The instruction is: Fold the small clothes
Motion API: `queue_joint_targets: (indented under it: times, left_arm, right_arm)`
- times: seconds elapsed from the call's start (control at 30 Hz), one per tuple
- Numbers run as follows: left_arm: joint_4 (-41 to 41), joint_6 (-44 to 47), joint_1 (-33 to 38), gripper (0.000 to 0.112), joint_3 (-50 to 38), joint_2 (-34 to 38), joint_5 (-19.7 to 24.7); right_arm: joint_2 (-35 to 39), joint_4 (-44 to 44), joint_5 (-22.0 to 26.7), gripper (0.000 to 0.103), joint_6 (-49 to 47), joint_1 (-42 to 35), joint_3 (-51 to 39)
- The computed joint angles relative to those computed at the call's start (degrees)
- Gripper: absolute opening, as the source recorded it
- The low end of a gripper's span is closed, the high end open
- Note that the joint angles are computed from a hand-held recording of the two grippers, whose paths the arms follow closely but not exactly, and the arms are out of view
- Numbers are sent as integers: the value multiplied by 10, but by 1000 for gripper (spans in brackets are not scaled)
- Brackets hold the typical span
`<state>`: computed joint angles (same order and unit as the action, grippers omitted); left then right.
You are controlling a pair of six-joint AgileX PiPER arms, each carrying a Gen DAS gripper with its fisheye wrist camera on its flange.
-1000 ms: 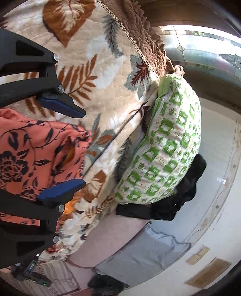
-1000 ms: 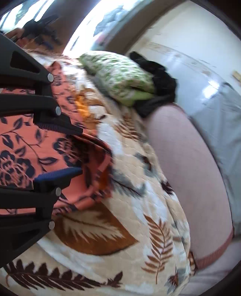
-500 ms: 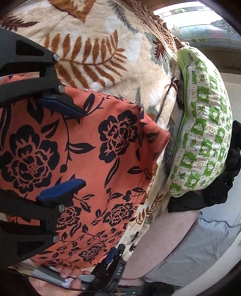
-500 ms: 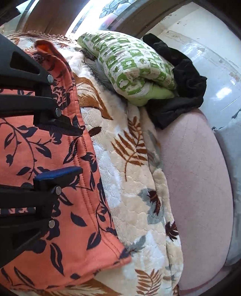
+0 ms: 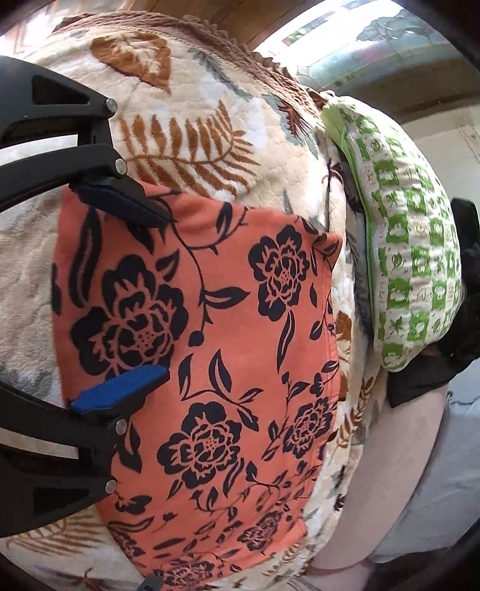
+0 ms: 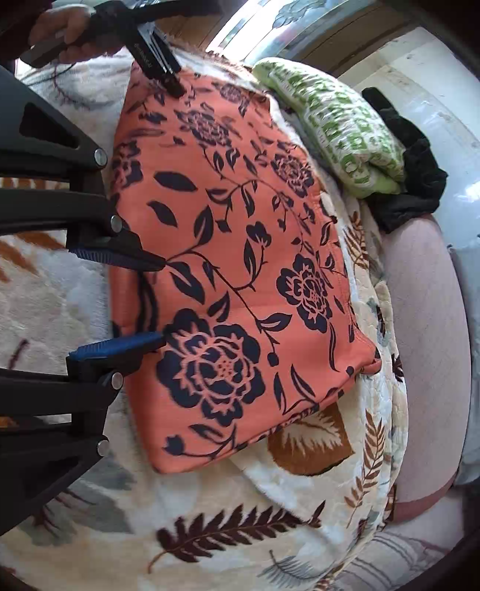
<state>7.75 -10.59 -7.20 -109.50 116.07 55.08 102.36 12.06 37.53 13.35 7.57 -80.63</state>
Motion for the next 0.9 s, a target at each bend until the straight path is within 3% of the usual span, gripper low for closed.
queue_joint_targets:
  times: [0.07, 0.1, 0.13, 0.2, 0.33, 0.43, 0.57, 0.6, 0.77, 0.83, 0.87, 0.9]
  left_arm:
    - [-59, 2, 28, 77, 68, -58, -34]
    - [-93, 14, 41, 77, 110, -88, -54]
    - [-117, 23, 50, 77, 149, -116, -70]
    - [-145, 31, 58, 77, 217, -160, -91]
    - [-306, 113, 98, 77, 235, -154, -47]
    - [-317, 114, 95, 78, 221, -134, -42]
    - [-382, 101, 120, 82, 164, -69, 13]
    - [-399, 98, 124, 87, 160, -63, 6]
    - [-458, 108, 133, 87, 120, -20, -19]
    - [-509, 132, 142, 86, 147, -24, -55]
    - [-529, 143, 145, 85, 154, -25, -64]
    - [-547, 160, 147, 75, 163, -27, -75]
  right_arm:
    - [-64, 105, -64, 38, -62, -32, 87]
    - [-87, 162, -84, 45, -94, -47, 118]
    - [-104, 219, -99, 64, -125, -61, 144]
    - [-128, 334, -120, 70, -193, -83, 187]
    - [-100, 553, -55, 70, -330, -139, 210]
    - [-64, 688, -7, 70, -403, -169, 229]
    - [-11, 739, -12, 70, -399, -171, 217]
    - [1, 752, -20, 70, -402, -169, 211]
    - [38, 785, -68, 70, -441, -143, 163]
    - [46, 819, -84, 70, -473, -135, 157]
    - [46, 851, -86, 68, -506, -132, 160]
    - [49, 865, -92, 65, -522, -128, 156]
